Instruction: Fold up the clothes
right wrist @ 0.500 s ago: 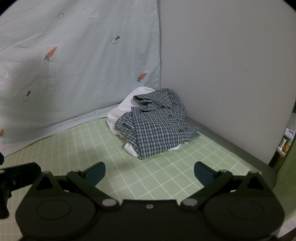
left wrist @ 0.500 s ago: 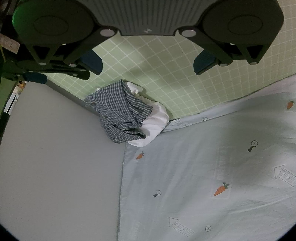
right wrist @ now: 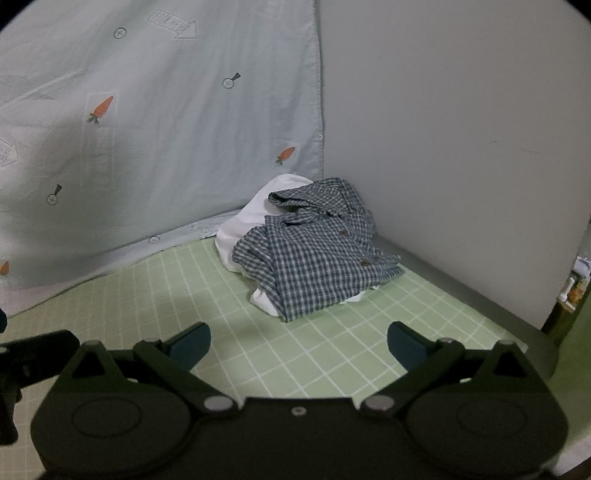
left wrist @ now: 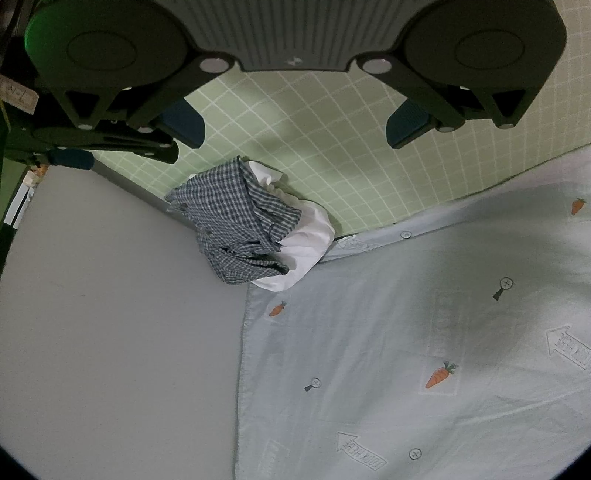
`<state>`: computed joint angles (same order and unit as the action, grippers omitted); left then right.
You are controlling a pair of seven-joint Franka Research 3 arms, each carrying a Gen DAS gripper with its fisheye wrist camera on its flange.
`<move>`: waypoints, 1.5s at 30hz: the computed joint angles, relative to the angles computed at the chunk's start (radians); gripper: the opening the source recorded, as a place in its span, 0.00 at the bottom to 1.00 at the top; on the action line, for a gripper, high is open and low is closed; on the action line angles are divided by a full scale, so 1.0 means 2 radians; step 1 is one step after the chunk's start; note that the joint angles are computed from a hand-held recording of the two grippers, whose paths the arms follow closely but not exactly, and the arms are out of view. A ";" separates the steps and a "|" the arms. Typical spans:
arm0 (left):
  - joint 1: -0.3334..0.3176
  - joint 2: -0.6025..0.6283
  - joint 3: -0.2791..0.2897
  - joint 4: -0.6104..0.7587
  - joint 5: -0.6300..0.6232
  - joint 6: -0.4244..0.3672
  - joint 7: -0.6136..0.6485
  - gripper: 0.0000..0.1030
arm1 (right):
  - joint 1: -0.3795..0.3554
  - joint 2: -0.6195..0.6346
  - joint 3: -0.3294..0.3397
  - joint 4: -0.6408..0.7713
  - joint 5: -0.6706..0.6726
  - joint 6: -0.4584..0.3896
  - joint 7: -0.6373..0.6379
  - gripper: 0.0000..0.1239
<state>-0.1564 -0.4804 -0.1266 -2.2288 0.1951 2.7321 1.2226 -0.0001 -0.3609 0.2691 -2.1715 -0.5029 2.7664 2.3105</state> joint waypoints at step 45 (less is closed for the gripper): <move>0.002 0.012 -0.001 0.004 -0.004 -0.006 -0.003 1.00 | 0.018 0.019 -0.011 0.018 -0.003 -0.020 0.007 0.83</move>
